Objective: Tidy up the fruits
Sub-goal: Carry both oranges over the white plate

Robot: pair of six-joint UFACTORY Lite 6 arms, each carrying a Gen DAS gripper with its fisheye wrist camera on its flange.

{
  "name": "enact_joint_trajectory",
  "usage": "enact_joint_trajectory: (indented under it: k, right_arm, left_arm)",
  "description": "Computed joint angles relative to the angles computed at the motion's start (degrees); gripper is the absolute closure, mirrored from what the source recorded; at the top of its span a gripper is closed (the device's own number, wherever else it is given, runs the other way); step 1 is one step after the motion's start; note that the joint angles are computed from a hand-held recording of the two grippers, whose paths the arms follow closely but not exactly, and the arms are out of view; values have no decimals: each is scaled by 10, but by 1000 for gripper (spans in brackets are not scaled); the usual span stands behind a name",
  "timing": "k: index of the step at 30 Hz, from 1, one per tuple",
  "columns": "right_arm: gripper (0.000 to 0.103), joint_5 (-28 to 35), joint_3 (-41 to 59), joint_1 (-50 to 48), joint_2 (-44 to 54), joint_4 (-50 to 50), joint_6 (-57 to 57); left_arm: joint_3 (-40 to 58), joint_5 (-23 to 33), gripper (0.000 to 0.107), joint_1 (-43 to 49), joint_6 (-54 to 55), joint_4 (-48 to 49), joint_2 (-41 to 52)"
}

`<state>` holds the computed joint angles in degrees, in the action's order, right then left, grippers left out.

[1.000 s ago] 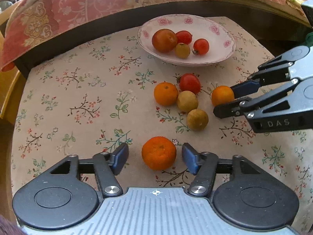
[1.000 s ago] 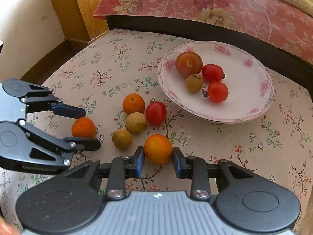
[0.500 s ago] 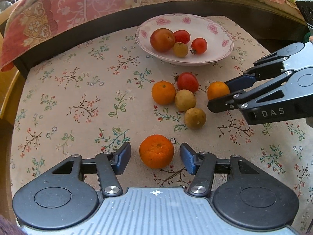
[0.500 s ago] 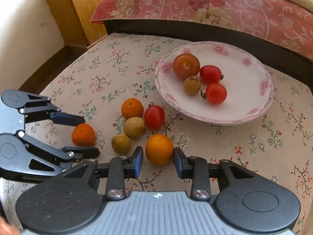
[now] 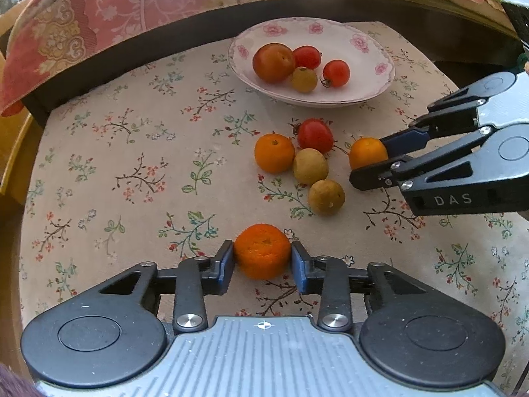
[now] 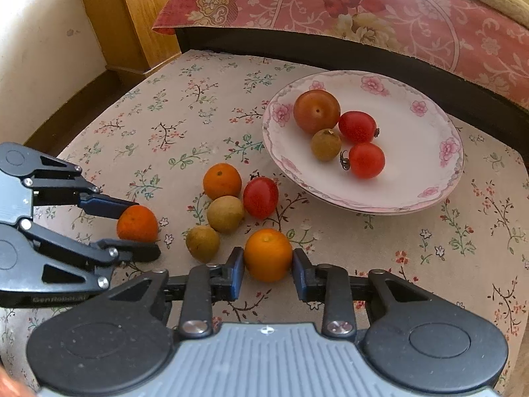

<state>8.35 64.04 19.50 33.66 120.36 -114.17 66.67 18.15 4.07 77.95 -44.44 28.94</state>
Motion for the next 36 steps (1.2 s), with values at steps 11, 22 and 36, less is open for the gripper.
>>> enact_joint_trajectory:
  k: [11,22,36]
  right_arm:
    - [69,11,-18,-4,-29,-3,3]
    - [69,12,-26,-10,-56,65,-60]
    - [69,6,-27,-45,-70,151,-135]
  left_arm:
    - [3,-9,64,-11,14,-20,-13]
    - [32,-2,64,-39,-15,-16,-24]
    - [99,-4,64,-83,-68,-5,17]
